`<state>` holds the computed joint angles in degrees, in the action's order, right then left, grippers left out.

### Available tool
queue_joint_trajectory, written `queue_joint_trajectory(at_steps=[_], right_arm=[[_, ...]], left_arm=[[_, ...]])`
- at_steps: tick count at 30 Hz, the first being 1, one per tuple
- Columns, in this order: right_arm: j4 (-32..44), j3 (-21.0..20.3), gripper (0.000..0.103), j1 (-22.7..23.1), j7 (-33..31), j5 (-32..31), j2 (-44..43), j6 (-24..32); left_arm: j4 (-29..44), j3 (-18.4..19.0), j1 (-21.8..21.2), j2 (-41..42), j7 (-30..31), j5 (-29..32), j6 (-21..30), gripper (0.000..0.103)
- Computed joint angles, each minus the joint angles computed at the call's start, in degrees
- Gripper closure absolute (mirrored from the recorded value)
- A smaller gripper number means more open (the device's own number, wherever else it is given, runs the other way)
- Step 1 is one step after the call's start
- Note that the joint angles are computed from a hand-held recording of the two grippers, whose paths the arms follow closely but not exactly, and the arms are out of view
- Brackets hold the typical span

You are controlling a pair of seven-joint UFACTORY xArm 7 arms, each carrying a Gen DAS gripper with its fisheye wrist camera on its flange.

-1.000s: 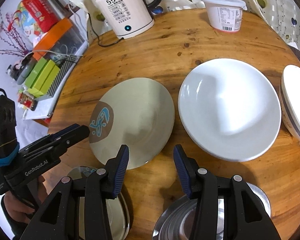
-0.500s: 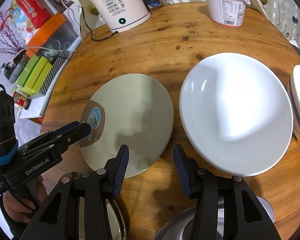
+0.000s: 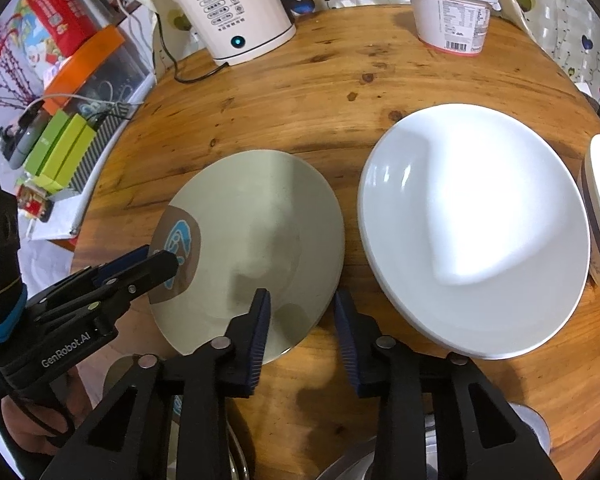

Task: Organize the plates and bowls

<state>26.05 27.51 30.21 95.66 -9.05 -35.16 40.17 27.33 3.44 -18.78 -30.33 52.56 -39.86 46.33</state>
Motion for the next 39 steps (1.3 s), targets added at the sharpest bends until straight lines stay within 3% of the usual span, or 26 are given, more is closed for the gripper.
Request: queue_joint_trajectory(at_steps=[14, 39], right_arm=[[0.27, 0.07, 0.078, -0.32, 0.44, -0.54, 0.47, 0.32], [2.30, 1.22, 0.079, -1.13, 0.69, -3.51, 0.98, 0.86]], left_arm=[[0.44, 0.45, 0.44, 1.62, 1.31, -1.18, 0.52, 0.066], [-1.74, 1.20, 0.80, -3.73, -0.51, 0.96, -0.24, 0.069]])
